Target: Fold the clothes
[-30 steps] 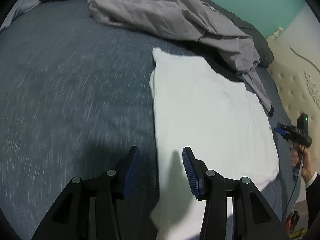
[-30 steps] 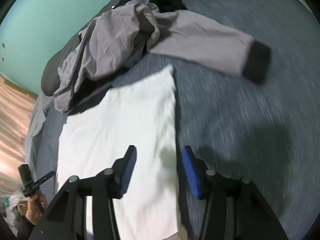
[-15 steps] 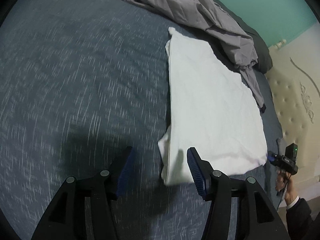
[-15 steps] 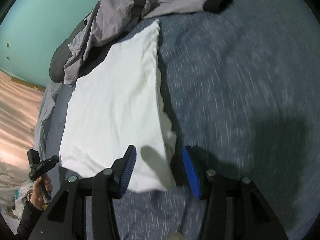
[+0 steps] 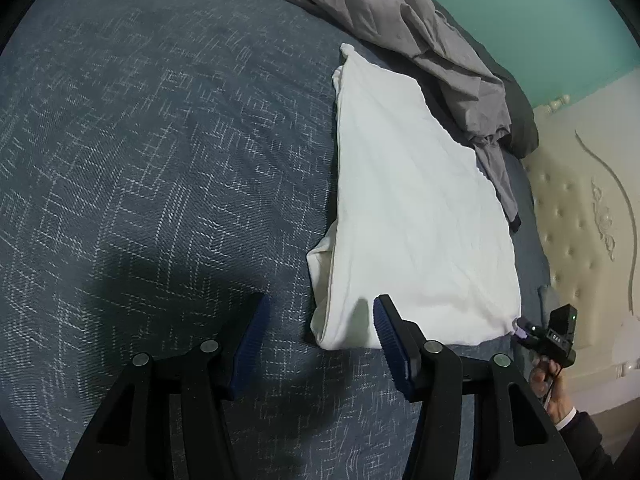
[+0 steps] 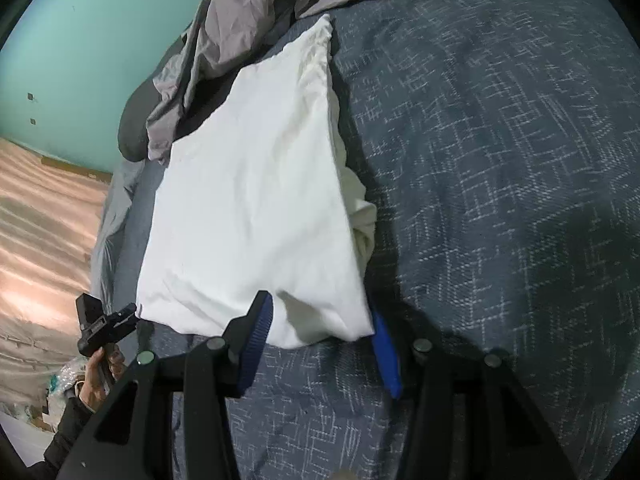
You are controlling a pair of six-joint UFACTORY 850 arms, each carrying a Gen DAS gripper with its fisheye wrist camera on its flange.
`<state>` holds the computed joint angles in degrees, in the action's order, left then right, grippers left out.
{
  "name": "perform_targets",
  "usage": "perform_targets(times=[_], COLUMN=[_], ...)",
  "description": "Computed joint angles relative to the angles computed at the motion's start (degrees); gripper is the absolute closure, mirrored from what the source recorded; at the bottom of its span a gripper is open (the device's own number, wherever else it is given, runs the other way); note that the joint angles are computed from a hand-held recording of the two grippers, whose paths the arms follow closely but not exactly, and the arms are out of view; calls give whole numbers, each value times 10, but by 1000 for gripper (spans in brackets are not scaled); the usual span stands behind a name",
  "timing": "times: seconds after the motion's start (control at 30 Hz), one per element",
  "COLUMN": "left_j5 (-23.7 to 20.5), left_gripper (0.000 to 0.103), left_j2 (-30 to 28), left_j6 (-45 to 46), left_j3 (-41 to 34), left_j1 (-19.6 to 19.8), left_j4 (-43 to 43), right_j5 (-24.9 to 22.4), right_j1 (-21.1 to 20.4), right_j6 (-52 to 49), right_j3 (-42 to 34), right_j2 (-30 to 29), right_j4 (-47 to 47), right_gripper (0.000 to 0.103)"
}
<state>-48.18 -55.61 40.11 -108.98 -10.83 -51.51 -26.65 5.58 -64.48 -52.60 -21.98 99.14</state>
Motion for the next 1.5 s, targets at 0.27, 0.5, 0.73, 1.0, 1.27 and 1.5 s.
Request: perform_targets(times=[0.27, 0.5, 0.73, 1.0, 1.27, 1.5], left_j5=[-11, -11, 0, 5, 2, 2], left_gripper=[73, 72, 94, 96, 97, 97], left_j2=[2, -9, -13, 4, 46, 98], left_j6=[32, 28, 24, 30, 43, 47], left_j3=[12, 6, -3, -2, 33, 80], left_j1=[-3, -4, -12, -16, -9, -4], left_j4=[-28, -52, -46, -33, -46, -39], right_j5=[8, -15, 23, 38, 49, 60], right_j1=[9, 0, 11, 19, 22, 28], right_j6=[13, -12, -6, -13, 37, 142], right_j3=[-5, -1, -14, -17, -5, 5], right_j2=[-6, -14, -13, -1, 51, 110], right_j4=[-9, 52, 29, 33, -13, -108], right_gripper=[66, 66, 89, 96, 96, 96])
